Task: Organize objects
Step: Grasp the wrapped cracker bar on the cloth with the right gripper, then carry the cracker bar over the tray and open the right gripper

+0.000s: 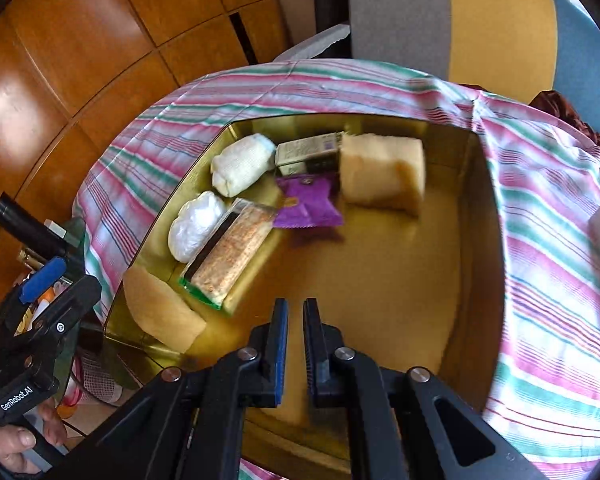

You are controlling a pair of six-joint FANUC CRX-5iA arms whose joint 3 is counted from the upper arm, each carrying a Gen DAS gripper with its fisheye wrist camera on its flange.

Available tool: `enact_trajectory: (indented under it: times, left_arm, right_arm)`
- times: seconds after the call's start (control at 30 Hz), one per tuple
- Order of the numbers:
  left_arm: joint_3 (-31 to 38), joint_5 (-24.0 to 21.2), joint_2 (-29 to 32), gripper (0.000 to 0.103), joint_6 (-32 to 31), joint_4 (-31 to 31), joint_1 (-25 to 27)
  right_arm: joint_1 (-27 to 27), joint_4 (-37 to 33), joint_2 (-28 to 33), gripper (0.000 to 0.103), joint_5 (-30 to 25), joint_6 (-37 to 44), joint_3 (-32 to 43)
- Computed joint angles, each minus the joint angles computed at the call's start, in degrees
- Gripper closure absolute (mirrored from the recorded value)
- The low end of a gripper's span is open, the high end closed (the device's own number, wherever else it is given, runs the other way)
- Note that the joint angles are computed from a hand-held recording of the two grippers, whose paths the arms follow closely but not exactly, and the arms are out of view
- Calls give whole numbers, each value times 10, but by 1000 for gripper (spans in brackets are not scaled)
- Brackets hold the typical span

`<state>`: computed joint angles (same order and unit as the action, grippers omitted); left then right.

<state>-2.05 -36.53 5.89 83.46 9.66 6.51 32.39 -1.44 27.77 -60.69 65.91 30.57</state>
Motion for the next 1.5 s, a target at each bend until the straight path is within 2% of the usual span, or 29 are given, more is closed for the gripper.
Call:
enact_trajectory:
  times: [0.07, 0.13, 0.2, 0.27, 0.33, 0.4, 0.47, 0.53, 0.6, 0.67, 0.77, 0.8, 0.83, 0.93, 1.07, 1.2, 1.33, 1.5]
  left_arm:
    - [-1, 0, 1, 11, -2, 6, 3]
    - [-3, 2, 1, 11, -6, 12, 5]
    - [-5, 5, 1, 11, -7, 15, 7]
    - [-4, 5, 2, 11, -10, 18, 6]
    - [-3, 4, 3, 11, -12, 19, 5]
    - [0, 0, 5, 11, -12, 18, 2]
    - [5, -5, 7, 11, -8, 11, -2]
    - [10, -12, 10, 11, -5, 5, -5]
    - [17, -17, 12, 11, 4, -6, -8]
    - [25, -24, 15, 11, 11, -15, -12]
    - [32, -29, 17, 11, 16, -24, -16]
    - [32, -29, 18, 11, 16, -25, -16]
    - [31, -28, 17, 11, 15, -25, -17]
    - [32, -29, 18, 11, 16, -26, -16]
    - [29, -25, 17, 11, 14, -22, -14]
    - [24, -21, 16, 11, 8, -14, -12]
    - [10, -8, 7, 11, -7, 2, -9]
    - [3, -3, -1, 11, -13, 3, -3]
  right_arm:
    - [3, 18, -8, 96, 8, -7, -14]
    - [-1, 52, -32, 96, 41, -45, -54]
    - [-20, 86, -60, 91, 66, -103, -97]
    - [-40, 153, -81, 67, 78, -181, -141]
    - [-65, 237, -85, 55, 62, -252, -177]
    - [-96, 264, -67, 52, 20, -273, -171]
    - [-133, 243, -38, 52, -26, -248, -140]
    - [-150, 262, -17, 52, -55, -252, -129]
    - [-164, 250, -7, 51, -55, -231, -121]
    - [-171, 254, 3, 46, -56, -216, -115]
    - [-180, 249, 9, 46, -52, -205, -110]
    - [-182, 240, 12, 48, -54, -193, -105]
    - [-182, 236, 12, 61, -55, -187, -105]
    - [-177, 215, -4, 65, -52, -175, -114]
    - [-150, 194, -66, 65, -12, -191, -158]
    - [-111, 124, -97, 65, 21, -148, -136]
    - [-58, 60, -44, 65, -16, -72, -34]
    - [-1, 23, 42, 65, -93, -48, 75]
